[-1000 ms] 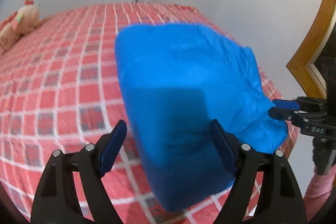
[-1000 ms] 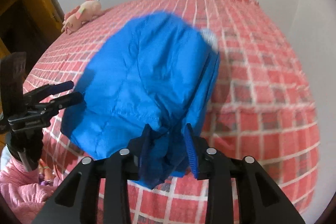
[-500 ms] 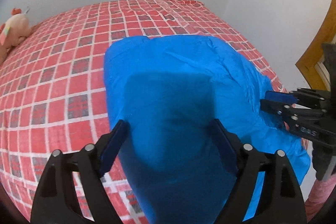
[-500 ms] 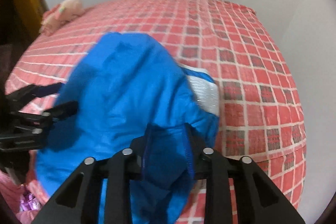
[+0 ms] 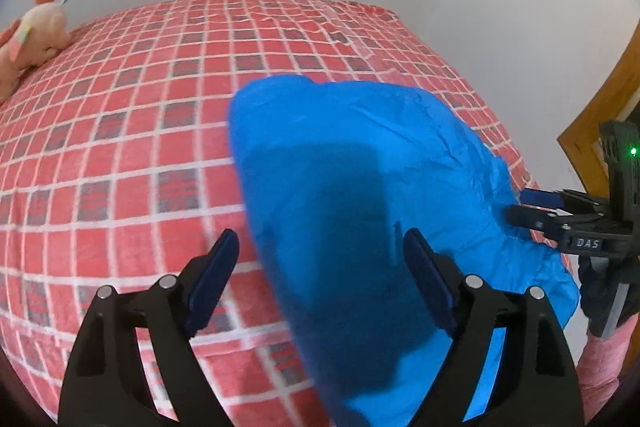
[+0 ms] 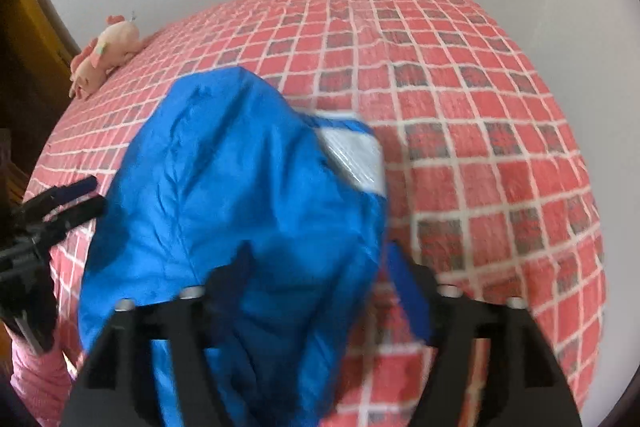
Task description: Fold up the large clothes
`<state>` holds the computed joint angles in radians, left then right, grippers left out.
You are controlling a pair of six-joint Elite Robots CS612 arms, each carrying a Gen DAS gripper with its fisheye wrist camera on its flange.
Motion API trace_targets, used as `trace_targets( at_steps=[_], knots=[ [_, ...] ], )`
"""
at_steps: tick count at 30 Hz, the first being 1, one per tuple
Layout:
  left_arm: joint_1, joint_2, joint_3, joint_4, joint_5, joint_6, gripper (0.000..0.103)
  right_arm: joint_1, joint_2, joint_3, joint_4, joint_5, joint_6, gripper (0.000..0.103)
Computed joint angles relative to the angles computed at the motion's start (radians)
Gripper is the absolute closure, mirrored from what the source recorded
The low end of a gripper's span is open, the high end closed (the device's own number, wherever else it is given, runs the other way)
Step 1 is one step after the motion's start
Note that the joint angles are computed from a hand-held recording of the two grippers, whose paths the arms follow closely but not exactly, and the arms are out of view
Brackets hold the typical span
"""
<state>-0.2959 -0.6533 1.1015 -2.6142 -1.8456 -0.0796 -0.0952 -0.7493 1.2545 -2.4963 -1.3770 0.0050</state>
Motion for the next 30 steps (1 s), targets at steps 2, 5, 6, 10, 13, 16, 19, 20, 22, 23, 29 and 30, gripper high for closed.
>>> trace_targets(
  at_steps=[2, 5, 6, 10, 13, 16, 19, 20, 22, 23, 29, 30],
  knots=[
    [0.01, 0.001, -0.005, 0.035, -0.024, -0.014, 0.017, -0.009, -0.002, -0.004, 0.06, 0.036, 0.006, 0.03],
    [0.021, 0.014, -0.025, 0.098, -0.076, -0.028, 0.016, -0.018, -0.001, -0.008, 0.113, 0.087, 0.013, 0.029],
    [0.023, 0.017, -0.026, 0.104, -0.093, -0.033, 0.016, -0.021, 0.0, -0.012, 0.133, 0.101, 0.013, 0.029],
    [0.024, 0.026, -0.037, 0.123, -0.139, -0.019, 0.013, -0.028, 0.003, -0.023, 0.183, 0.141, 0.021, 0.029],
    [0.027, 0.038, -0.055, 0.163, -0.182, -0.011, 0.013, -0.035, -0.004, -0.021, 0.202, 0.165, 0.022, 0.029],
    [0.03, 0.045, -0.065, 0.172, -0.206, -0.013, 0.013, -0.036, -0.013, -0.012, 0.193, 0.166, 0.012, 0.029],
    [0.03, 0.053, -0.076, 0.182, -0.218, -0.013, 0.012, -0.033, -0.008, -0.025, 0.216, 0.159, 0.009, 0.028],
    [0.029, 0.056, -0.08, 0.186, -0.217, -0.012, 0.01, -0.033, -0.003, -0.034, 0.231, 0.158, 0.011, 0.028],
    [0.027, 0.062, -0.088, 0.19, -0.221, -0.011, 0.01, -0.029, 0.012, -0.056, 0.251, 0.163, 0.015, 0.027],
    [0.026, 0.066, -0.096, 0.196, -0.227, -0.009, 0.009, -0.026, 0.018, -0.064, 0.256, 0.147, 0.014, 0.022],
    [0.016, 0.092, -0.123, 0.19, -0.226, 0.009, 0.002, -0.033, 0.079, -0.118, 0.316, 0.226, 0.05, 0.008],
    [0.018, 0.098, -0.129, 0.184, -0.24, 0.004, 0.002, -0.038, 0.086, -0.119, 0.314, 0.254, 0.051, 0.007]
  ],
)
